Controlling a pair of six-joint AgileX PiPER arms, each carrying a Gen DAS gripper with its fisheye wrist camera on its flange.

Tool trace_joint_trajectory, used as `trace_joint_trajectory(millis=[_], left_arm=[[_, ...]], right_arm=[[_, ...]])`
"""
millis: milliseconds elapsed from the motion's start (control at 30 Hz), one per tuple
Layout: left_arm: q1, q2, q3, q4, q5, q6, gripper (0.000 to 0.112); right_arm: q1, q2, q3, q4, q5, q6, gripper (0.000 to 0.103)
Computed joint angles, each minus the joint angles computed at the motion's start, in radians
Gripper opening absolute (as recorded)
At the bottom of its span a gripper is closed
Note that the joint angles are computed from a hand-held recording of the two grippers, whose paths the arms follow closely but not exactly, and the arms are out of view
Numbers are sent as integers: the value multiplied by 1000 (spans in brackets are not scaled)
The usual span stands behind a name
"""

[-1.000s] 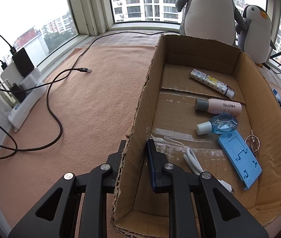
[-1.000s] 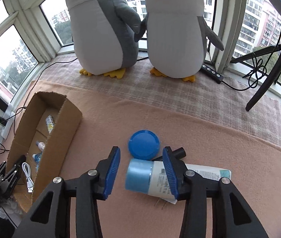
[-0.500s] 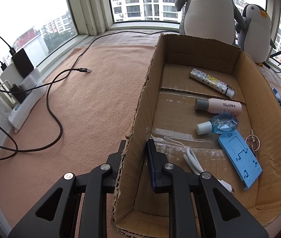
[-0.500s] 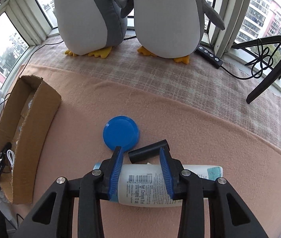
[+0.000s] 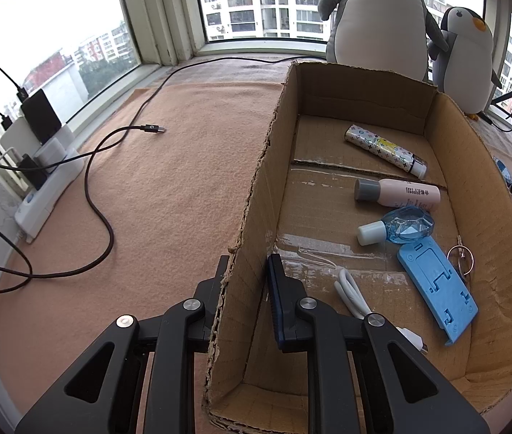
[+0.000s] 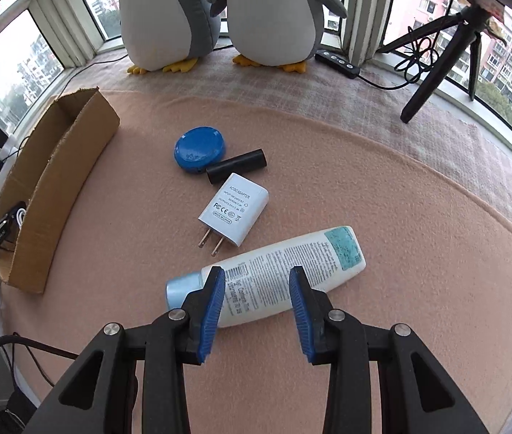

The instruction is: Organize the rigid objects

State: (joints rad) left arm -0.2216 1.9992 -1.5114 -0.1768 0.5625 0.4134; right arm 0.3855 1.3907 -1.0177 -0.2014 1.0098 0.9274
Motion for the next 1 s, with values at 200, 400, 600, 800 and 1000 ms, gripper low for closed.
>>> trace_joint_trajectory(millis=[200,400,600,800,1000], left_arm=[[0,-1,1,-5,-1,2,17],[5,0,-1,-23,2,21,17],[9,-1,2,-40,-1,31,17],[10,-3,4,-47,0,34,17],[11,-2,4,-48,0,35,17]], right_arm=[[112,-54,47,-119,-8,357,50],[130,12,52,-142,-70,588,62],[132,134,-51,-167,30,588,62],[113,153,-41,-151,55,546,62],[118,107,19,-138,70,510,62]])
